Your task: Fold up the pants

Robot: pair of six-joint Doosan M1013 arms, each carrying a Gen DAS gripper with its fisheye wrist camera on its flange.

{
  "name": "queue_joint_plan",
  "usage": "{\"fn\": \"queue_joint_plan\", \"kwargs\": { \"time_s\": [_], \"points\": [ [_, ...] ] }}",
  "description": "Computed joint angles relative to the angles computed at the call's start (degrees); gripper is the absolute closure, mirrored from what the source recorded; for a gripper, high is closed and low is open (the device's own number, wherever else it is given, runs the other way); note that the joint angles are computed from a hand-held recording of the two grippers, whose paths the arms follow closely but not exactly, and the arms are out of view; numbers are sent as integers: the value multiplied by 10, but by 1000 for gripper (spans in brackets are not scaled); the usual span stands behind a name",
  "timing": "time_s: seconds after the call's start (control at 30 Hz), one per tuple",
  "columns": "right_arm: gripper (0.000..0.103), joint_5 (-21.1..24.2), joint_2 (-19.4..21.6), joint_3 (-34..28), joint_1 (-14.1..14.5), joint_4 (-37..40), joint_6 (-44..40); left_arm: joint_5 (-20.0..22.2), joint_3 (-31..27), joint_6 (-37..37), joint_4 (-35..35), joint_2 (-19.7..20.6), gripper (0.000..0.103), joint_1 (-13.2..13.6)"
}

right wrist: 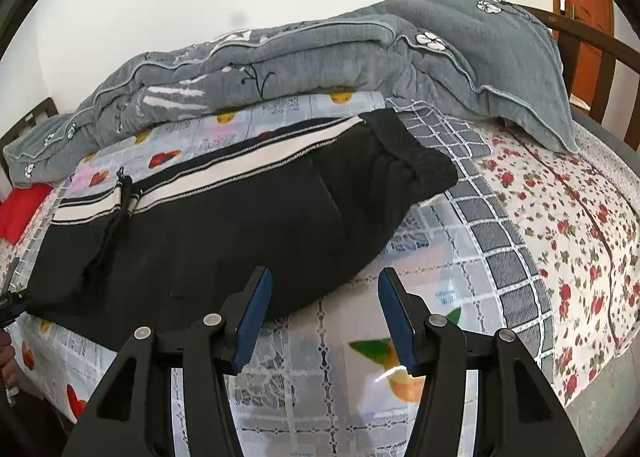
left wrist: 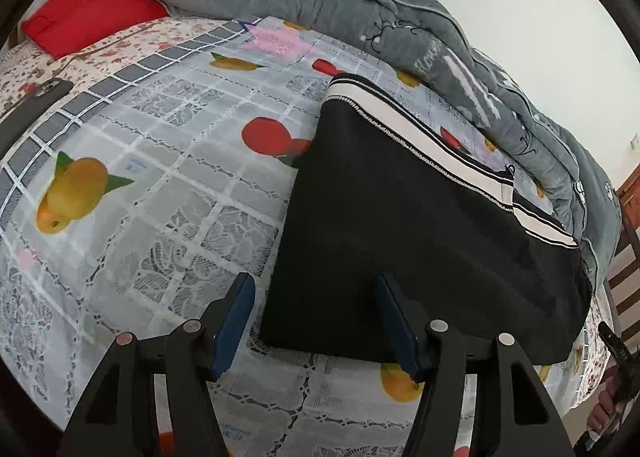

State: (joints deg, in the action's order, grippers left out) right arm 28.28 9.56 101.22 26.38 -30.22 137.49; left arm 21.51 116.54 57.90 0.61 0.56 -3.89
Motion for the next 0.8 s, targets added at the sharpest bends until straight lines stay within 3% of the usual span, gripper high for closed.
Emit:
{"fn": "queue_joint_plan", "kwargs": {
  "time_s": [0.3, 0.57, 0.8],
  "points": [
    [48, 13, 2, 1, 3, -5, -1, -22, -12, 53, -50, 19, 43, 6],
    [48, 11, 8, -4, 10, 8, -14, -20, -13, 41, -23, 21, 42, 2],
    [48, 5, 17, -9, 18, 28, -32, -42, 20, 129, -103, -5, 42, 7]
  ]
}}
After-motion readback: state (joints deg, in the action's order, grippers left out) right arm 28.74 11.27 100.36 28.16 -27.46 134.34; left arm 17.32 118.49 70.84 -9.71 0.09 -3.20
